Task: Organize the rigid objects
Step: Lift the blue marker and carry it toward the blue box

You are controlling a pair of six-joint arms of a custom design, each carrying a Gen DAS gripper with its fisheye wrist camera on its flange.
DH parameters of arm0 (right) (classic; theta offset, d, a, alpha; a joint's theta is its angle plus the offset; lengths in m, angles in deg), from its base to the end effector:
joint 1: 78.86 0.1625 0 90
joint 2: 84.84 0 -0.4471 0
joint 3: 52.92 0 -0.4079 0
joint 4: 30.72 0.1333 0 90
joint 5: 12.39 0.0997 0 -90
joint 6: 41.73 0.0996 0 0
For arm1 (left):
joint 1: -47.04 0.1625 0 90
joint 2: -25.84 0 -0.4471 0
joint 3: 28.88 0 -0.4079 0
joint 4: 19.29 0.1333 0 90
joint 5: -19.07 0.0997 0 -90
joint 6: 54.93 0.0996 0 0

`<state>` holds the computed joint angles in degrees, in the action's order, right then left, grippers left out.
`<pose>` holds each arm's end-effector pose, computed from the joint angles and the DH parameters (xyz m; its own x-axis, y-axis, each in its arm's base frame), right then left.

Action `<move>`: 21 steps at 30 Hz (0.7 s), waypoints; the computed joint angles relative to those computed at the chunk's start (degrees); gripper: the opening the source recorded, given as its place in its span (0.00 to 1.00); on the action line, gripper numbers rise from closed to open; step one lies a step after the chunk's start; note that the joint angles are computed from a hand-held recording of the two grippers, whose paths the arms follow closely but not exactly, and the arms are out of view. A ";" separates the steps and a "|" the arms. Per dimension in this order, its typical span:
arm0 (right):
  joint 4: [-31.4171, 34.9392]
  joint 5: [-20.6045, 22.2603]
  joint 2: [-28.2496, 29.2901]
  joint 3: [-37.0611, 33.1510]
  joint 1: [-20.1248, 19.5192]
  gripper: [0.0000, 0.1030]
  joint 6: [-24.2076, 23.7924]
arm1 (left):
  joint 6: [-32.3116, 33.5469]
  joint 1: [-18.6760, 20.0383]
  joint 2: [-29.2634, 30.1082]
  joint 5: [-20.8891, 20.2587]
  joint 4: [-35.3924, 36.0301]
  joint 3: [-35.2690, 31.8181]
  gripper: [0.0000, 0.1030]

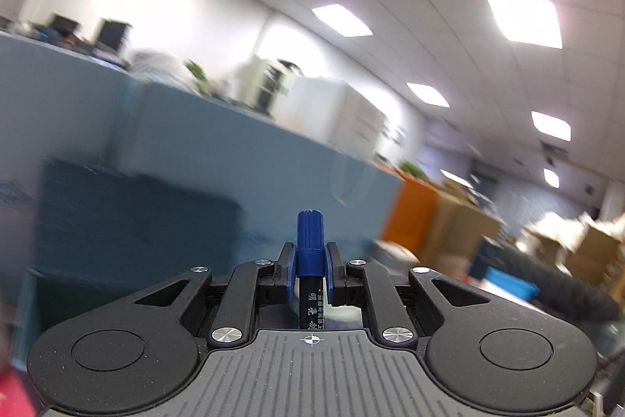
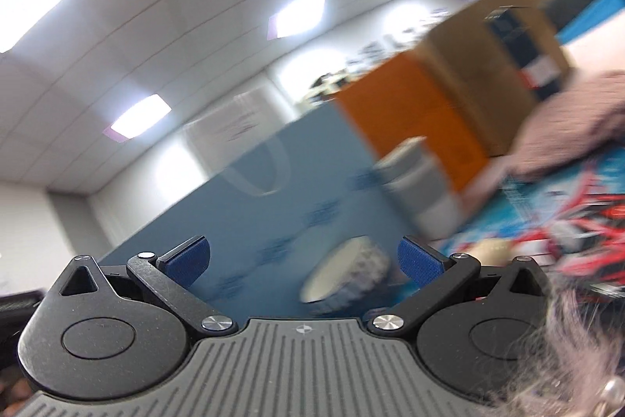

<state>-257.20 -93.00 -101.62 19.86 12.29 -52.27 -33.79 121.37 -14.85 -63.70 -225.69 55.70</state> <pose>0.1650 -0.7664 0.0355 -0.9660 -0.2079 0.1539 -0.1831 0.1295 -0.9745 -0.0641 -0.7684 0.2366 -0.8919 0.2465 -0.3793 0.4319 0.2149 -0.8759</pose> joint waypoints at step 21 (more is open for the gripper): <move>8.58 1.58 5.90 -6.21 3.12 1.00 -1.49 | 31.05 3.43 13.85 14.06 -14.04 -17.37 0.13</move>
